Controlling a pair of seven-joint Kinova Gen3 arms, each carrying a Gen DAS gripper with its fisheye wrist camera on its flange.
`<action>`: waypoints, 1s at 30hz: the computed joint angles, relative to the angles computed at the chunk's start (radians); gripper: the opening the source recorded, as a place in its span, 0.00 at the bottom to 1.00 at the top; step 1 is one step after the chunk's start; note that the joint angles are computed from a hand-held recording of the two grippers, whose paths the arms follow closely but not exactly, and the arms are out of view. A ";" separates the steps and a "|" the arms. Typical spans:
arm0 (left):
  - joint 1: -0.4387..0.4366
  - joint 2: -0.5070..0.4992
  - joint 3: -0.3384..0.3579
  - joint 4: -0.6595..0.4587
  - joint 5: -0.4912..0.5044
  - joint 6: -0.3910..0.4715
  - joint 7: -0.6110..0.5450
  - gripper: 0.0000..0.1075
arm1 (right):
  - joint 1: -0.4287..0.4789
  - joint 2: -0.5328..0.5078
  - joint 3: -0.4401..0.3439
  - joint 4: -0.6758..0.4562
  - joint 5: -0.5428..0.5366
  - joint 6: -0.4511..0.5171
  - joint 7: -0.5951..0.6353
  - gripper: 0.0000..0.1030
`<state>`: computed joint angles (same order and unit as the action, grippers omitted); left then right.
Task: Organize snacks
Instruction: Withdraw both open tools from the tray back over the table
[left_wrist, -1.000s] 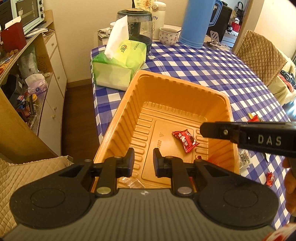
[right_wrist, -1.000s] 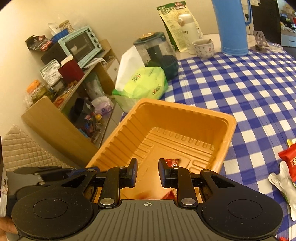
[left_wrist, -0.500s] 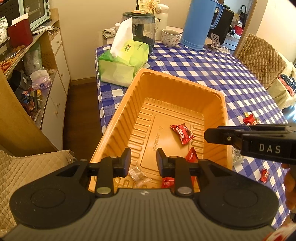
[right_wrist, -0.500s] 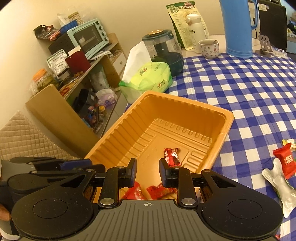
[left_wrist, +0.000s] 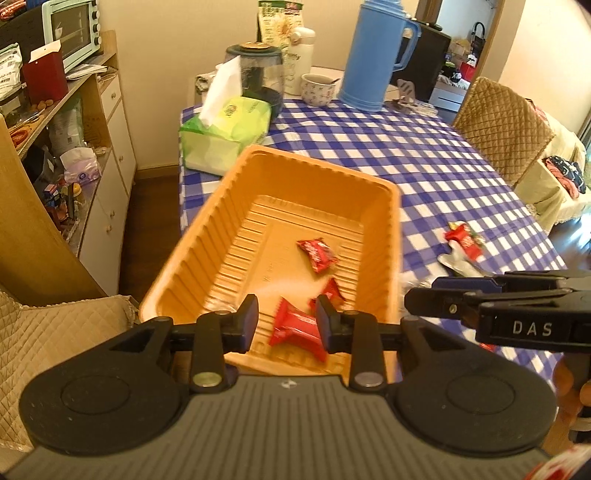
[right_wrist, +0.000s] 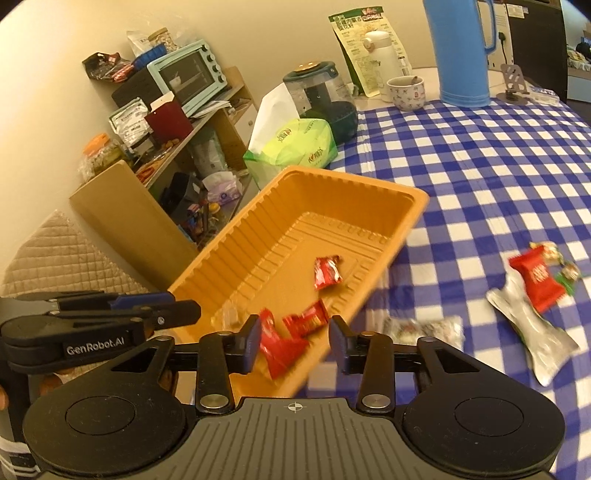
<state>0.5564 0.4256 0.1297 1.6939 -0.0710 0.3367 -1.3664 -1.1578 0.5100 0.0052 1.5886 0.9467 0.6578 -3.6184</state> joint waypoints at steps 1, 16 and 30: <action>0.010 -0.008 -0.001 0.011 0.001 -0.004 0.008 0.29 | -0.009 -0.012 0.001 0.017 0.004 0.001 -0.012 0.42; 0.280 -0.047 -0.093 0.080 -0.135 -0.015 0.294 0.31 | -0.040 -0.195 -0.173 0.294 0.099 0.112 -0.243 0.47; 0.485 0.026 -0.128 0.018 -0.293 0.036 0.587 0.31 | 0.006 -0.327 -0.334 0.517 0.088 0.130 -0.385 0.49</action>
